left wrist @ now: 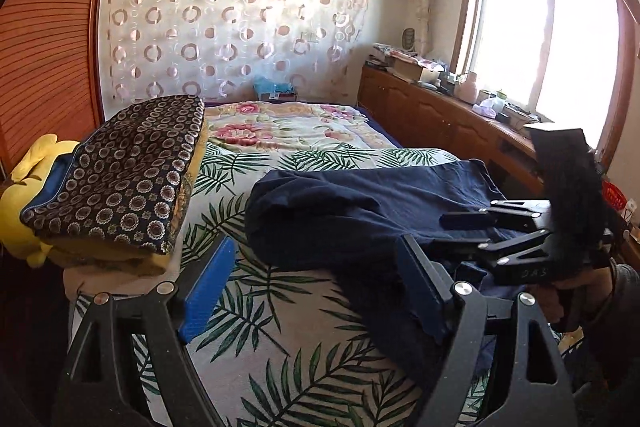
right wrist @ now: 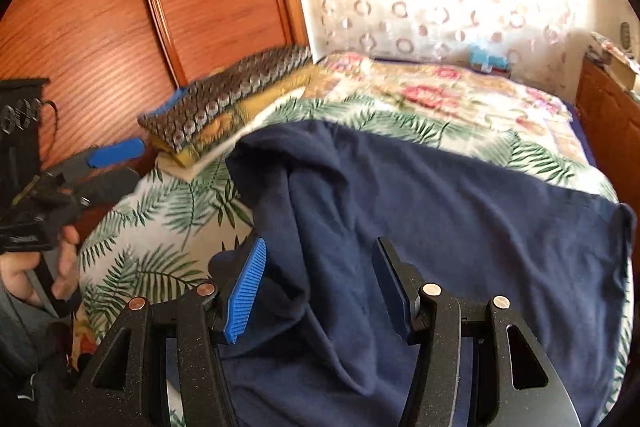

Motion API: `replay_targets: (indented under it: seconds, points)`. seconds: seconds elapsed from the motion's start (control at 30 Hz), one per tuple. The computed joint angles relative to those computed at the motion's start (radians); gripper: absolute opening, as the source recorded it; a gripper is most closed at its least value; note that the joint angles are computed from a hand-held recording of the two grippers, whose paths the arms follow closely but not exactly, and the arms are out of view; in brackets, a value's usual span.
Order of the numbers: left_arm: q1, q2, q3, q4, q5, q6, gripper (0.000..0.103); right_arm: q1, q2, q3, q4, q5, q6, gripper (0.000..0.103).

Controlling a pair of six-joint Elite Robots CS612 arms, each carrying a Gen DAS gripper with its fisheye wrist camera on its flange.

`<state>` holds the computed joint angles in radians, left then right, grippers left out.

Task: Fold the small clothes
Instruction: 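Move the right tool to the opposite shirt edge, then grasp the shirt edge with the right tool, fold it inward, release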

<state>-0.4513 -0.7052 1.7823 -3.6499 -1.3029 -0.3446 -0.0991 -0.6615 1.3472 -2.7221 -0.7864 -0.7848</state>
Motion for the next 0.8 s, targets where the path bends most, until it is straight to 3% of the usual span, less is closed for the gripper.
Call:
replay_targets:
  seconds: [0.13,0.23,0.3,0.43,0.6,0.8]
  points:
    - [0.004,0.005,-0.001,0.005,-0.014,-0.008,0.082,0.022,0.030,-0.057,0.104,-0.082,-0.008,0.057]
    - [0.003,0.008,-0.003,0.012,-0.020,-0.004,0.082,0.020,0.040,-0.077,0.148,-0.068,-0.018,0.053]
    - [0.003,0.011,-0.007,0.017,-0.026,-0.005,0.082,0.015,0.030,-0.072,0.198,-0.033,-0.077,0.013]
    - [0.001,0.013,-0.010,0.021,-0.029,-0.007,0.082,0.004,0.006,-0.010,0.044,0.012,-0.102,0.008]
    - [-0.003,0.013,-0.015,0.024,-0.039,-0.004,0.082,-0.029,-0.016,0.017,-0.113,0.070,-0.030,0.008]
    - [-0.013,0.014,-0.026,0.028,-0.053,0.018,0.082,-0.081,-0.033,0.034,-0.234,0.027,0.035,0.008]
